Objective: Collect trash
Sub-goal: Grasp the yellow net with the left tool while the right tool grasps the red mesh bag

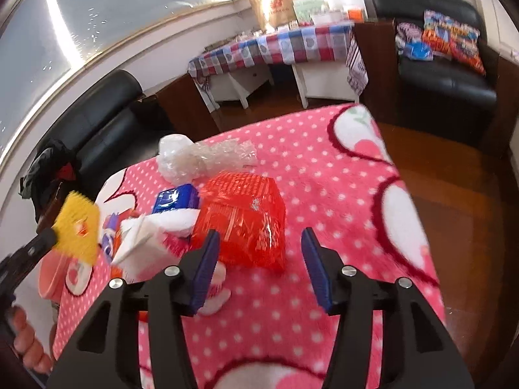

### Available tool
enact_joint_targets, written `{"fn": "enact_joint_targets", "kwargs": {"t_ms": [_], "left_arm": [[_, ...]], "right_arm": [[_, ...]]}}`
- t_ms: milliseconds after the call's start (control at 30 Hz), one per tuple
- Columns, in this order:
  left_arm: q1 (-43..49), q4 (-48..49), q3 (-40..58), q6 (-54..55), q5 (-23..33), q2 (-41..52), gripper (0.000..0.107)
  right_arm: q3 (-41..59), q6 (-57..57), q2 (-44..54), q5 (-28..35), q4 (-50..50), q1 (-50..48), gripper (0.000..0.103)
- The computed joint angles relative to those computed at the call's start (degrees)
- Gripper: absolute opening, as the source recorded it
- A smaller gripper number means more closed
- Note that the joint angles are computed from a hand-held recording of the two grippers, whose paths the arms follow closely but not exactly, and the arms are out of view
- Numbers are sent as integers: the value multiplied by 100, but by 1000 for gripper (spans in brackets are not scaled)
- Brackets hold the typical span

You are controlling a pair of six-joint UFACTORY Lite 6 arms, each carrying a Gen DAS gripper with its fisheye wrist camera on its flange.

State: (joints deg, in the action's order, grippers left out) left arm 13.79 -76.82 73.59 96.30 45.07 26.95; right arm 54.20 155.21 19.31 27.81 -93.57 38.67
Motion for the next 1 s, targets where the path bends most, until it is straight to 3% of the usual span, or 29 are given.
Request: {"fn": "enact_joint_targets", "kwargs": {"t_ms": [133,200,233,267,300,400,533,800,1000], "left_arm": [[118,38,-103,92,49,-80,8],[157,95,-100,47,79,-66,8],[158,96,-112,46,86,-66,8],[177,100,-135,63,94,-80,8],[182,96,-143,85,98,-78,8],[200,104,-177,106,110,-93,8],[231,101,-239,131,93,-132,8],[507,171,-373,101,135,-294,8],[893,100,-484,256,332,-561,8]], "right_arm": [[150,737,309,-501,-749,-372,53],[255,610,434,-541,-637,-399,52],[277,626,472,-527,-659,-388,49],[279,663,484,-544,-717,-401,34],[298,628,504,-566,-693,-391,27],[240,568,446,-419,-595,-266,20],[179,-127,210,128,183,116,18],[624,-1690,-247,1841,1695,1255,17],[1404,-2424,-22,2240,2053,1620,17]]}}
